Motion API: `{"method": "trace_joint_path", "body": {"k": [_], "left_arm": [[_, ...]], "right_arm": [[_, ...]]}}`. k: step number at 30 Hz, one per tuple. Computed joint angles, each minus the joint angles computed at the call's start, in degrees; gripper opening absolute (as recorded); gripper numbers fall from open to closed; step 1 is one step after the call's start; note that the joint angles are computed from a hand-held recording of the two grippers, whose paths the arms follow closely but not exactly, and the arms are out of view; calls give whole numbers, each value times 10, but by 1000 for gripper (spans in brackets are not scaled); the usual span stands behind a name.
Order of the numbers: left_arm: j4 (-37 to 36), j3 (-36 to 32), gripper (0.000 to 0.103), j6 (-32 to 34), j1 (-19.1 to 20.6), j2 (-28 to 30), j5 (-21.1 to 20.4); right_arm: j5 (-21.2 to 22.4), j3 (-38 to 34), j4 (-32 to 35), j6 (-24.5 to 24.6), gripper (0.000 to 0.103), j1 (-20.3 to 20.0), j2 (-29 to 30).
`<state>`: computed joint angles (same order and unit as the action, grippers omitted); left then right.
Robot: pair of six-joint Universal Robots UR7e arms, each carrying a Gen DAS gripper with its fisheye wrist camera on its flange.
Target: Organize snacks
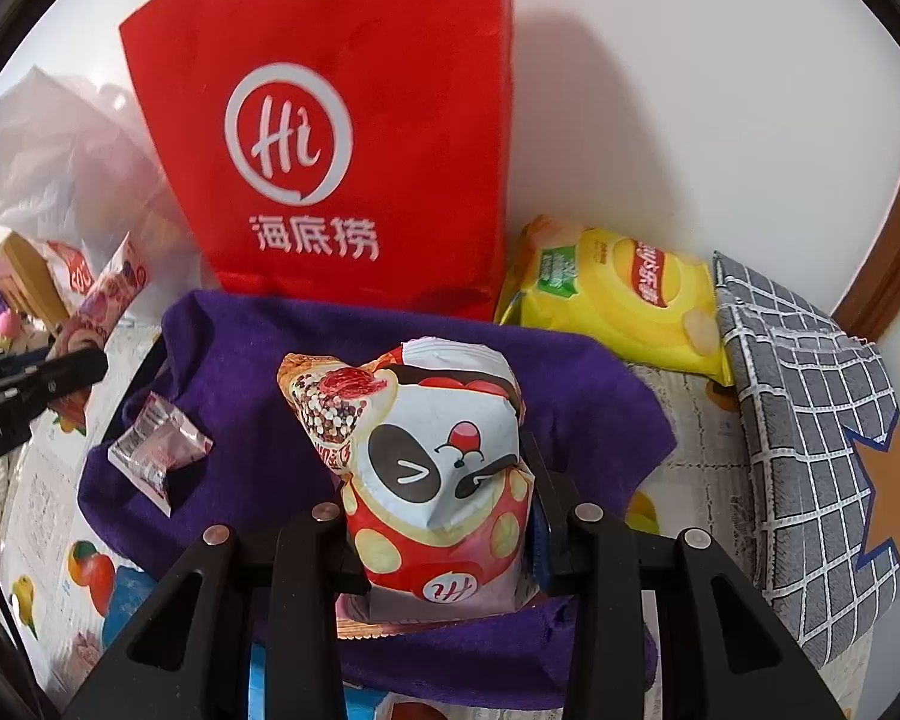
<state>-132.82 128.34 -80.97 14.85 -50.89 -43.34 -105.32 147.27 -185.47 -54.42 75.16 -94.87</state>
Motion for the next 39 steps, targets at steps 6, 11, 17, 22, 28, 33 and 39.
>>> {"method": "trace_joint_path", "body": {"k": [6,11,17,22,28,33,39], "left_arm": [[-2,1,23,-1,-1,-3,-1],[-2,0,23,3,-1,-1,-3],[-13,1,23,10,1,1,-7],[-11,0,23,9,0,2,-8],[-10,0,23,7,0,4,-9],[-12,0,23,7,0,6,-11],[-14,0,23,12,4,9,-15]], "right_arm": [[-29,-2,-5,0,37,11,24],[-50,-1,-13,-7,37,21,44],[-51,-4,-2,1,37,21,45],[-54,-1,-3,-5,37,23,46],[-52,6,-28,-18,39,22,53],[-50,8,-25,-27,45,25,49],[-35,15,-12,-34,51,26,24]]}}
